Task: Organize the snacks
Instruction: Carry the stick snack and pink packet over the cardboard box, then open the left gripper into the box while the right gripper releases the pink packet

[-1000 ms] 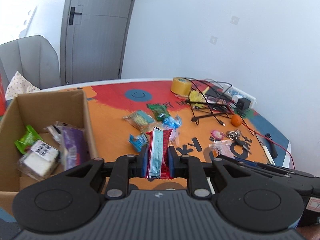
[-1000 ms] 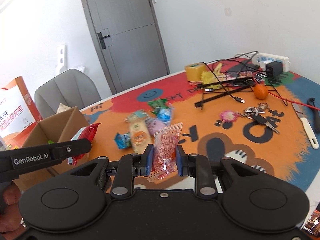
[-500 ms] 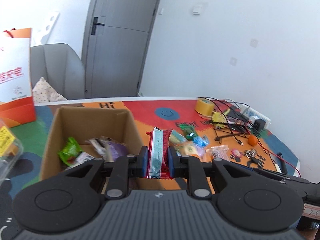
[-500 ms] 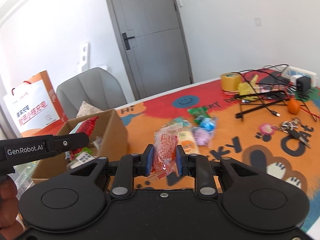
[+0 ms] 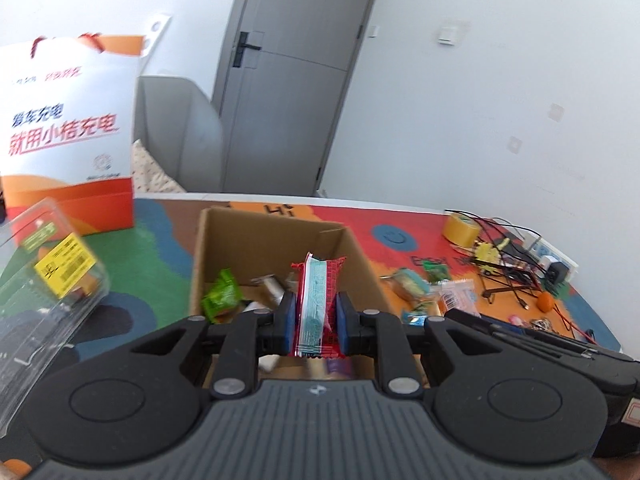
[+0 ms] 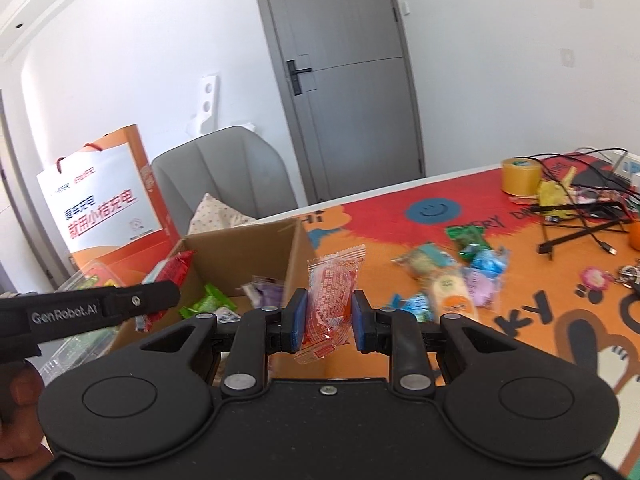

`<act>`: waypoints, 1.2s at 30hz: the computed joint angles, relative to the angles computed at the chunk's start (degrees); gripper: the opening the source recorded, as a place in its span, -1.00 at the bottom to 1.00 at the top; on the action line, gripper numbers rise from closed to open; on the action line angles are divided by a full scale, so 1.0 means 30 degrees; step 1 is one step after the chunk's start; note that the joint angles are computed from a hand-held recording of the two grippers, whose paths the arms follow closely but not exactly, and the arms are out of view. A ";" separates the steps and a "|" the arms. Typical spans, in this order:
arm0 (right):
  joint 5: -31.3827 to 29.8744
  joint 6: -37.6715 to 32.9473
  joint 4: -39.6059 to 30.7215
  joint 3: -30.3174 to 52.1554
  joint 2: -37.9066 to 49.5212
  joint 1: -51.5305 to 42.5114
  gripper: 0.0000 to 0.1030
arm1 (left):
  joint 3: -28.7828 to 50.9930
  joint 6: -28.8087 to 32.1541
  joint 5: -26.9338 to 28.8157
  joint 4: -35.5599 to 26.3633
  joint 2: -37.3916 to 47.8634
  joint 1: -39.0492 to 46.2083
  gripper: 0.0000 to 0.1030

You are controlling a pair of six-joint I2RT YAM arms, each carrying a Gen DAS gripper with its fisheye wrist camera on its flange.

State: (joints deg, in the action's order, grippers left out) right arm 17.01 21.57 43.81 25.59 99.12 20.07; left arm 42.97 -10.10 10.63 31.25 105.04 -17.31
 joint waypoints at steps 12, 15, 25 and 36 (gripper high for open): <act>-0.0444 0.0037 -0.0448 0.2424 0.1866 0.1144 -0.52 | -0.0227 -0.0660 0.0497 -0.0602 -0.0252 0.1495 -0.45; -0.0560 0.0159 -0.0573 0.2857 0.2161 0.1296 -0.52 | -0.0497 -0.1072 0.0644 -0.0592 -0.0524 0.1837 -0.36; -0.1528 0.0691 -0.0505 0.3457 0.2678 0.1424 -0.52 | -0.1431 -0.1979 0.0700 0.0179 -0.1055 0.2597 0.29; -0.1914 0.1245 -0.0202 0.2840 0.2245 0.1105 -0.22 | -0.1741 -0.2098 -0.0535 0.0397 -0.1168 0.2243 0.75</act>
State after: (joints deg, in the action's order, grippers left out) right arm 11.27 25.30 43.21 34.11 105.85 23.39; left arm 37.75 -16.39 9.02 32.44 101.53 -10.58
